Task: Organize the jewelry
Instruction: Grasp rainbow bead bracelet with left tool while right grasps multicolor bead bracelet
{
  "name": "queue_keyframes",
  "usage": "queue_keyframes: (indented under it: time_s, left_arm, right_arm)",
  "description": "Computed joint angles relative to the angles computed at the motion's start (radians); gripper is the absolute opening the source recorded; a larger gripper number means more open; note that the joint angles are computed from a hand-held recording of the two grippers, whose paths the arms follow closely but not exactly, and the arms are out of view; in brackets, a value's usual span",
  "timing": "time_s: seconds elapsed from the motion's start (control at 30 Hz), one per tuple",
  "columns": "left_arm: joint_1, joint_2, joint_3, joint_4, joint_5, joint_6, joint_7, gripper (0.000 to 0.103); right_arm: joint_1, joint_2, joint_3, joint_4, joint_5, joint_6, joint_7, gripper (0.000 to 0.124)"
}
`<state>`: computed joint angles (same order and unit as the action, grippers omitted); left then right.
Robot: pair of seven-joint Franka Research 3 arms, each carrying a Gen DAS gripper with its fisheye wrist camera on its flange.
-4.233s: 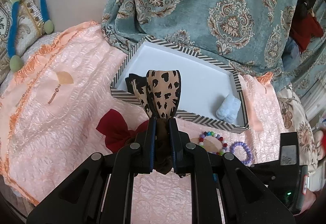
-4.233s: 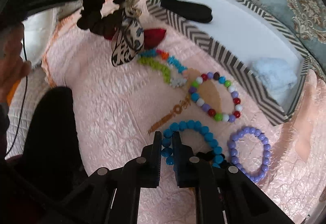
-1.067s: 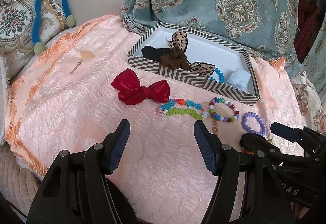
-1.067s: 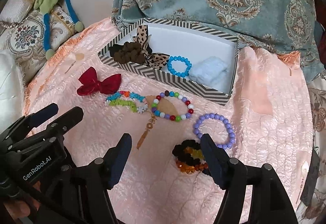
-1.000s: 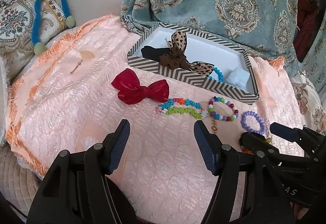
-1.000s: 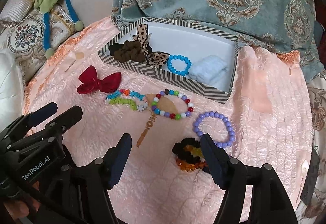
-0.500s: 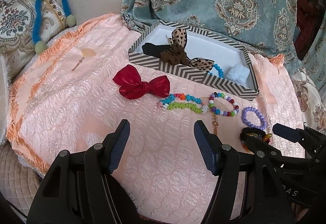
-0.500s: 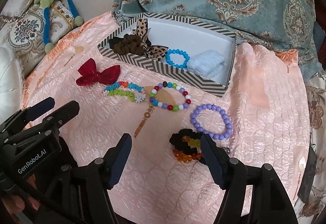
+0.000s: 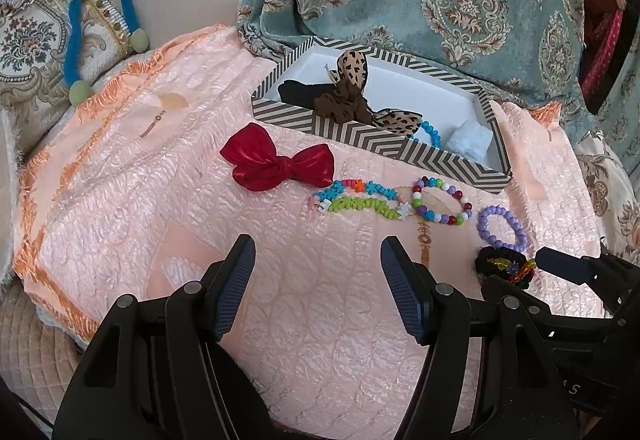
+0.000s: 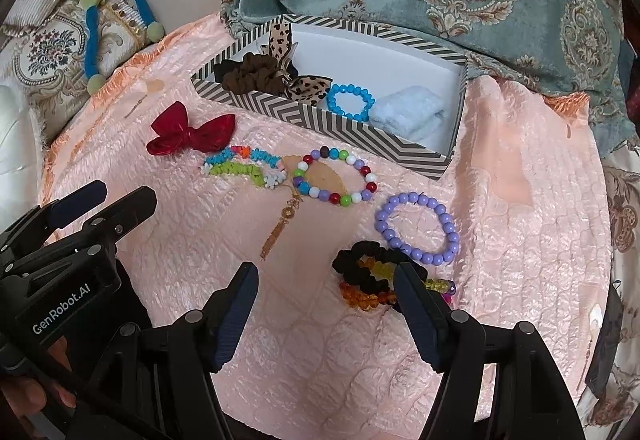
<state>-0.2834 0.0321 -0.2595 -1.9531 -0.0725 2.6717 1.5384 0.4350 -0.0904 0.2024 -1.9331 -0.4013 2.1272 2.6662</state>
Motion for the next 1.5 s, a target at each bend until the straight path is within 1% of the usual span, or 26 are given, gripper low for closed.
queue_keyframes:
  time_s: [0.27, 0.33, 0.4, 0.53, 0.6, 0.73, 0.9, 0.93, 0.97, 1.03, 1.07, 1.23, 1.43, 1.47, 1.5]
  left_arm:
    - [0.002, 0.005, 0.0, -0.003, 0.003, -0.001, -0.003, 0.065]
    - [0.005, 0.008, -0.001, 0.003, -0.021, -0.016, 0.014, 0.065]
    - [0.013, 0.017, 0.0, 0.019, -0.077, -0.042, 0.046, 0.065]
    - [0.027, 0.039, 0.006, 0.05, -0.111, -0.076, 0.04, 0.065]
    - [0.034, 0.047, 0.007, 0.059, -0.111, -0.081, 0.029, 0.065]
    - [0.056, 0.083, 0.005, 0.106, -0.162, -0.134, 0.036, 0.065]
    - [0.073, 0.122, -0.007, 0.156, -0.203, -0.175, 0.046, 0.065]
    - [0.075, 0.132, -0.012, 0.17, -0.22, -0.185, 0.054, 0.065]
    - [0.077, 0.143, -0.017, 0.184, -0.233, -0.186, 0.061, 0.065]
    - [0.068, 0.165, -0.017, 0.207, -0.203, -0.183, 0.044, 0.065]
    - [0.057, 0.185, -0.014, 0.23, -0.164, -0.186, 0.021, 0.065]
    - [0.039, 0.281, -0.015, 0.337, -0.067, -0.225, -0.04, 0.065]
    - [0.003, 0.396, -0.011, 0.472, 0.052, -0.286, -0.099, 0.065]
    - [0.0, 0.405, -0.012, 0.479, 0.063, -0.283, -0.102, 0.065]
    - [-0.003, 0.407, -0.014, 0.476, 0.075, -0.268, -0.103, 0.065]
  right_arm:
    - [-0.004, -0.018, 0.0, -0.021, 0.008, 0.017, 0.005, 0.068]
    - [-0.008, -0.023, 0.0, -0.027, 0.013, 0.021, 0.007, 0.068]
    - [-0.012, -0.03, -0.001, -0.037, 0.02, 0.026, 0.008, 0.068]
    - [-0.024, -0.047, -0.002, -0.061, 0.035, 0.044, 0.011, 0.068]
    - [-0.034, -0.06, -0.005, -0.082, 0.043, 0.068, 0.011, 0.068]
    - [-0.059, -0.078, -0.008, -0.112, 0.043, 0.117, 0.017, 0.068]
    - [-0.086, -0.048, -0.019, -0.1, 0.032, 0.187, -0.036, 0.068]
    - [-0.09, -0.038, -0.023, -0.094, 0.027, 0.195, -0.046, 0.066]
    - [-0.095, -0.023, -0.03, -0.086, 0.028, 0.211, -0.063, 0.06]
    - [-0.099, 0.003, -0.044, -0.074, 0.042, 0.238, -0.098, 0.05]
    - [-0.1, 0.014, -0.049, -0.067, 0.048, 0.24, -0.114, 0.049]
    - [-0.097, 0.08, -0.074, -0.02, 0.029, 0.21, -0.171, 0.049]
    - [-0.097, 0.11, -0.102, -0.036, 0.055, 0.251, -0.207, 0.049]
    - [-0.096, 0.116, -0.104, -0.038, 0.054, 0.26, -0.214, 0.043]
    - [-0.095, 0.119, -0.107, -0.042, 0.039, 0.271, -0.208, 0.04]
